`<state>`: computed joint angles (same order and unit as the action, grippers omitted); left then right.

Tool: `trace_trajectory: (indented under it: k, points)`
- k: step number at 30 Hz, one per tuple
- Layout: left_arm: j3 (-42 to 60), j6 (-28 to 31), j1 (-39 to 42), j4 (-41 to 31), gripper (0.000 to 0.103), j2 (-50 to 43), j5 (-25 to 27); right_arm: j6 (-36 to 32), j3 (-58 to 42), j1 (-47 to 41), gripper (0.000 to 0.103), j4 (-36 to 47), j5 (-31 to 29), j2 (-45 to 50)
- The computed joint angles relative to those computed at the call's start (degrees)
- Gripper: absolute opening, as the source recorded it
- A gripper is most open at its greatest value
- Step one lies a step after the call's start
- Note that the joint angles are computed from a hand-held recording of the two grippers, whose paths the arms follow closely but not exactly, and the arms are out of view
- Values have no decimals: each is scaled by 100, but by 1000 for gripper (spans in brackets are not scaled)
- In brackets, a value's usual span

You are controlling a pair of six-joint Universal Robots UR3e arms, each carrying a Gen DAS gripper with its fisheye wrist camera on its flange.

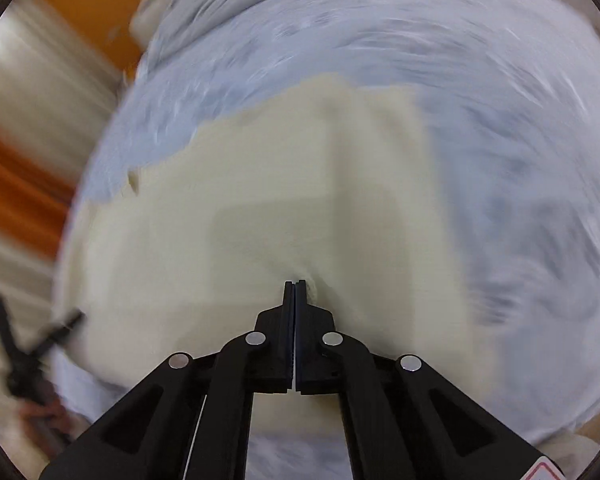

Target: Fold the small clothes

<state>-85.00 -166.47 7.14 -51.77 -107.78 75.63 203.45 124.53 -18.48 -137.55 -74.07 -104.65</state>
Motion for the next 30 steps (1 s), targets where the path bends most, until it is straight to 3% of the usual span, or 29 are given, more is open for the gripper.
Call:
trace_trajectory:
  k: [1, 4, 6, 7, 11, 16, 19, 21, 22, 24, 26, 29, 30]
  points:
    - [-76, -15, -2, 64, 47, 57, 22, -107, 78, -169, 0, 203, -164, -194]
    - [-185, -340, 180, -50, 54, 318, -258, 75, 440, -844, 0, 480, 349, -735]
    - [-106, -596, 272, -110, 58, 417, -295, 196, -118, -268, 5, 524, -243, -316]
    - [15, -650, 309, -164, 59, 393, -343, 155, -396, -42, 14, 539, -461, -149]
    - [1140, -782, 172, -494, 60, -259, -233, 156, -2111, 807, 14, 384, -697, 1292]
    - [3209, -1046, -261, -1466, 62, -1731, 239, -113, -4273, 1237, 14, 868, -693, 3146]
    - [3758, -1122, -385, -1759, 63, -2197, 597, -337, -5195, 1310, 12, 1464, -989, 3936]
    - [3823, -1148, -376, -1788, 67, -2333, 792, -378, -4957, 1128, 0, 1358, -1291, 3973]
    - [3826, -1180, -328, -1841, 75, -2374, 818, -394, -4513, 806, 0, 1114, -953, 3813]
    - [3483, -1315, -17, -1784, 82, -2301, 333, -229, -3811, 371, 0, 665, -433, 3500]
    - [2878, -1495, 320, -1447, 80, -1997, -204, -130, -3780, 255, 0, 773, -234, 3355]
    - [2726, -1528, 295, -1114, 79, -1702, -200, -233, -3983, 420, 22, 769, -560, 3208]
    - [2765, -1490, 281, -1053, 79, -1670, -309, -197, -3984, 428, 39, 672, -695, 3146]
